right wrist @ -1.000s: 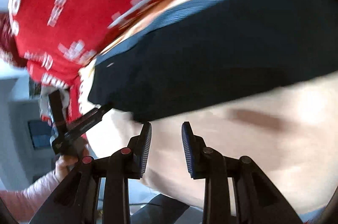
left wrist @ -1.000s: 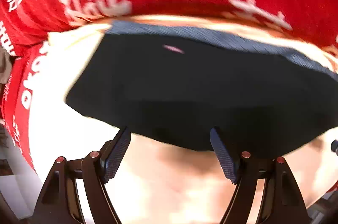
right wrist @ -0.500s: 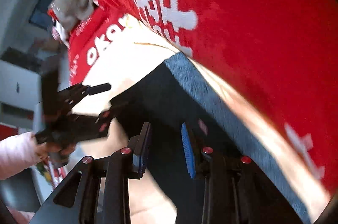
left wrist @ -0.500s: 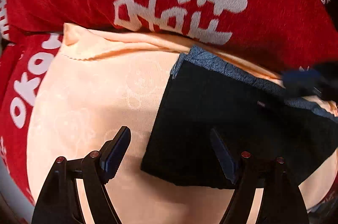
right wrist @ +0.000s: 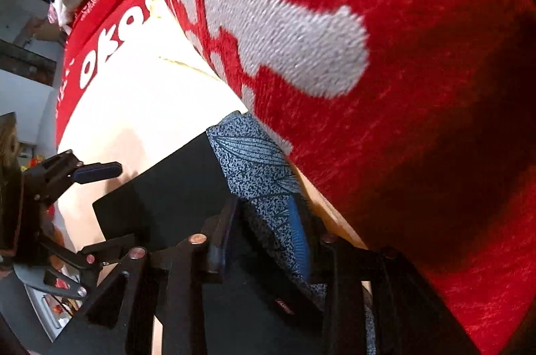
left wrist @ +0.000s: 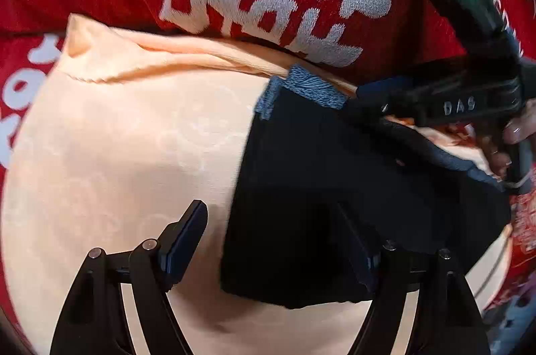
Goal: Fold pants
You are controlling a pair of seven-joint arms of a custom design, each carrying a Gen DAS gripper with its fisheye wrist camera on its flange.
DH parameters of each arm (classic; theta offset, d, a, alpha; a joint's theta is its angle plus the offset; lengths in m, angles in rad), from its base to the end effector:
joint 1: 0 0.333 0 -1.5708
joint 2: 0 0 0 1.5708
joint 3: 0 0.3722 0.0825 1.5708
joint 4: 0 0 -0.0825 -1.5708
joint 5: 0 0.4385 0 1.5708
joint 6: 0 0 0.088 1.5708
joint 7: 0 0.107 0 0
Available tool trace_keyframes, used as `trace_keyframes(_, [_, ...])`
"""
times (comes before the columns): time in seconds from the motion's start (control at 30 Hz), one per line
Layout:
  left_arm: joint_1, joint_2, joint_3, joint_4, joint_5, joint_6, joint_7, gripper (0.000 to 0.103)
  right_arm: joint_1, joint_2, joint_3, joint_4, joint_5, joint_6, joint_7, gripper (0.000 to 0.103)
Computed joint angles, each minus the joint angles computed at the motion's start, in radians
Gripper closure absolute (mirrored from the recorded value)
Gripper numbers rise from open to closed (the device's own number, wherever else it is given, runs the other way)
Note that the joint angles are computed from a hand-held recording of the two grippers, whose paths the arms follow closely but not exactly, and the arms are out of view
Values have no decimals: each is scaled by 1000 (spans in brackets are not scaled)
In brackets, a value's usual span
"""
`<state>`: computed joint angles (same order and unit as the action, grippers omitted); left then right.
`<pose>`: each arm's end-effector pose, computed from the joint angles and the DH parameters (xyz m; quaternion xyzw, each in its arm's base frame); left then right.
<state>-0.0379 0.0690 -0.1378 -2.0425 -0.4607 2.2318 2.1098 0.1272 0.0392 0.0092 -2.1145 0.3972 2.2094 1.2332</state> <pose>0.6163 -0.1218 0.4512 0.5208 -0.8296 0.1919 0.0616 0.5964 0.0949 0.4294 -0.7772 0.6074 0.0812 0.1426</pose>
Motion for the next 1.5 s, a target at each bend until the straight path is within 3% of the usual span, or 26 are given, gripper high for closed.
trace_keyframes(0.03, [2, 15, 1, 19, 4, -16, 2, 25, 2, 3, 1, -1, -15, 5, 2, 44])
trace_keyframes(0.13, [3, 13, -2, 7, 1, -20, 49, 30, 6, 26, 8, 9, -47, -4, -24, 40])
trace_keyframes(0.17, [1, 5, -4, -6, 5, -3, 58, 33, 8, 28, 10, 11, -55, -5, -23, 44])
trace_keyframes(0.2, [-2, -11, -5, -22, 11, 19, 68, 36, 8, 33, 13, 16, -43, -21, -26, 55])
trace_keyframes(0.23, [-2, -25, -4, -36, 6, 36, 79, 41, 7, 38, 16, 24, -14, -41, -27, 76])
trace_keyframes(0.27, [-1, -32, -1, -42, -4, 41, 84, 48, 16, 22, 21, 10, -43, -11, -9, 87])
trace_keyframes(0.37, [14, -56, 14, -41, -81, 2, 99, 54, 29, -15, 26, -6, -28, 5, -54, 98])
trace_keyframes(0.53, [24, -108, 26, -70, -89, -10, 90, 54, 42, -47, 15, 14, 80, -21, -123, 99])
trace_keyframes(0.67, [19, -119, 18, -102, 51, 56, -28, 54, 64, 5, 27, 26, -65, 46, 0, 98])
trace_keyframes(0.7, [19, -121, 20, -104, 64, 63, -46, 54, 63, 29, 27, 39, -92, 18, -12, 98])
trace_keyframes(0.77, [22, -136, 27, -106, 63, 67, -55, 51, 63, 22, 31, 24, -89, 48, 40, 94])
trace_keyframes(0.8, [22, -144, 27, -105, 70, 73, -65, 45, 61, -2, 32, 7, -71, 73, 53, 94])
trace_keyframes(0.83, [19, -148, 25, -103, 66, 82, -70, 32, 58, -27, 29, -10, -57, 88, 56, 86])
trace_keyframes(0.87, [16, -149, 25, -101, 57, 89, -69, 28, 57, -64, 25, -33, -50, 107, 68, 78])
trace_keyframes(0.93, [5, -142, 20, -77, 41, 90, -65, 28, 49, -132, 6, -85, -82, 132, 121, 75])
trace_keyframes(1.03, [-24, -111, -6, -43, 53, 105, -85, 28, 39, -231, -29, -158, -69, 87, 225, 75])
trace_keyframes(1.13, [-62, -13, -34, 30, 85, 121, -137, 28, 25, -318, -69, -246, -49, 73, 256, 75])
trace_keyframes(1.33, [-149, 125, -32, 104, 324, 207, -388, 28, -9, -385, -122, -379, -67, 84, 339, 75])
trace_keyframes(1.5, [-185, 148, 3, 106, 532, 254, -534, 28, -86, -402, -109, -442, -220, 119, 499, 75])
